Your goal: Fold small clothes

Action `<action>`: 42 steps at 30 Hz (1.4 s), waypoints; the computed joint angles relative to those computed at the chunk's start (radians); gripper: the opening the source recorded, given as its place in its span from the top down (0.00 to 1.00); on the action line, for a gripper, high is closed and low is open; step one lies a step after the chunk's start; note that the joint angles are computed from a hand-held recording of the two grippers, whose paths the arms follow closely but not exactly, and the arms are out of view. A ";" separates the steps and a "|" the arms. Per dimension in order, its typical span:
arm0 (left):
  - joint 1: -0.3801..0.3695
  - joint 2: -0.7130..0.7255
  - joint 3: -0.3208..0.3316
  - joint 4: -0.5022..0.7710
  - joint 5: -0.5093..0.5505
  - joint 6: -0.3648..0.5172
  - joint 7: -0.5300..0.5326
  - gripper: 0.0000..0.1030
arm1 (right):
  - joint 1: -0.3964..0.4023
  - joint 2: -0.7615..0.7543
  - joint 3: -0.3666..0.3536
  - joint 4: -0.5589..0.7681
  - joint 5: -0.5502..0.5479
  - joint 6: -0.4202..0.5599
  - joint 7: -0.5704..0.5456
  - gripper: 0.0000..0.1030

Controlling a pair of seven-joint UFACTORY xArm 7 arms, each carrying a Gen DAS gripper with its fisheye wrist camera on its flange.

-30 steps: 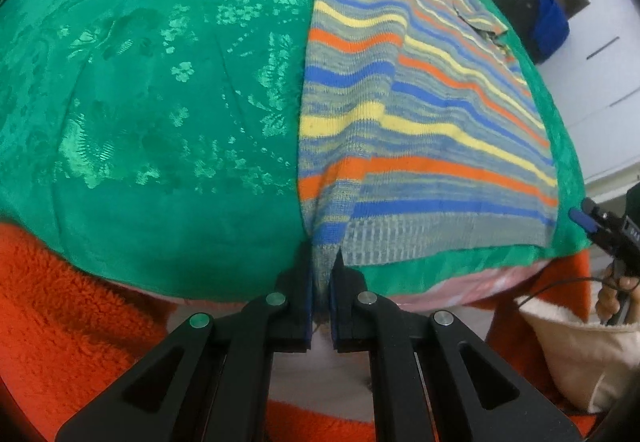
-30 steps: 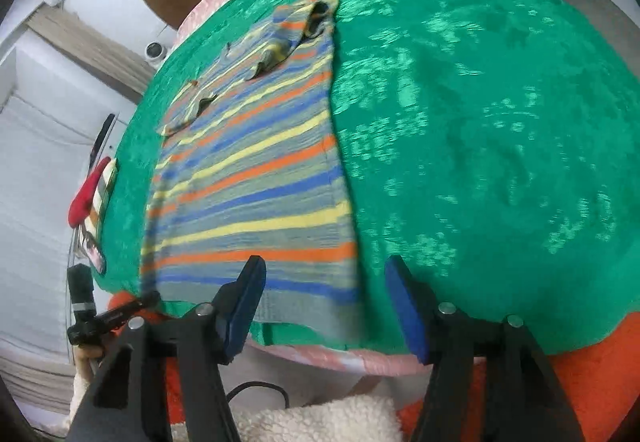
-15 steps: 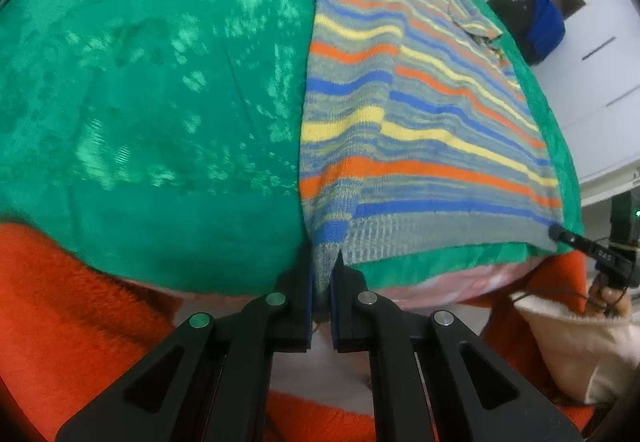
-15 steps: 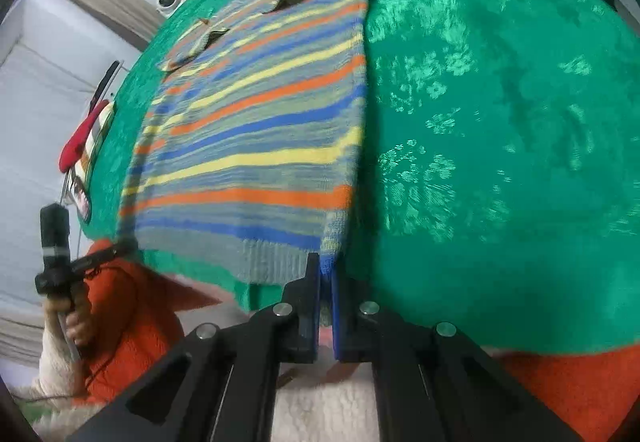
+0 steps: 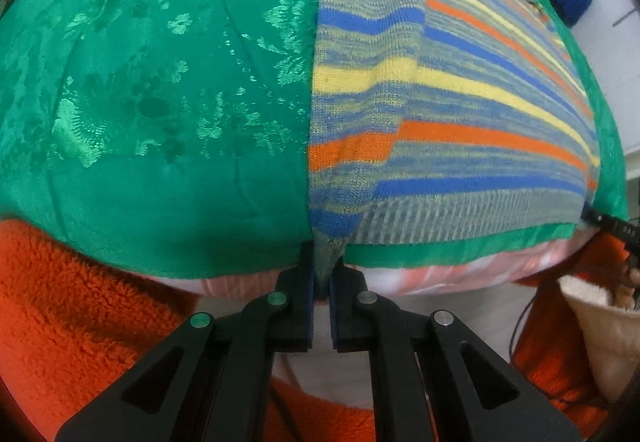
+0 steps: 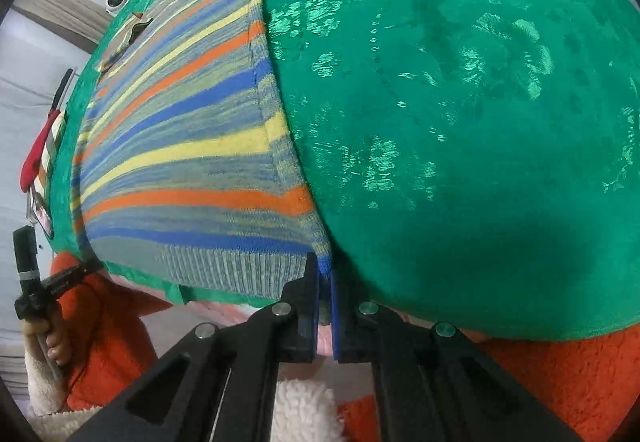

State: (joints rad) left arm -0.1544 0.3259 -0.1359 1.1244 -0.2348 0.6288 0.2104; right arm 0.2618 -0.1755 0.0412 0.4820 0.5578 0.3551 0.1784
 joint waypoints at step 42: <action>0.009 0.139 0.016 0.272 -0.056 -0.123 0.088 1.00 | 0.047 -0.168 0.008 -0.092 -0.241 -0.157 0.223 0.60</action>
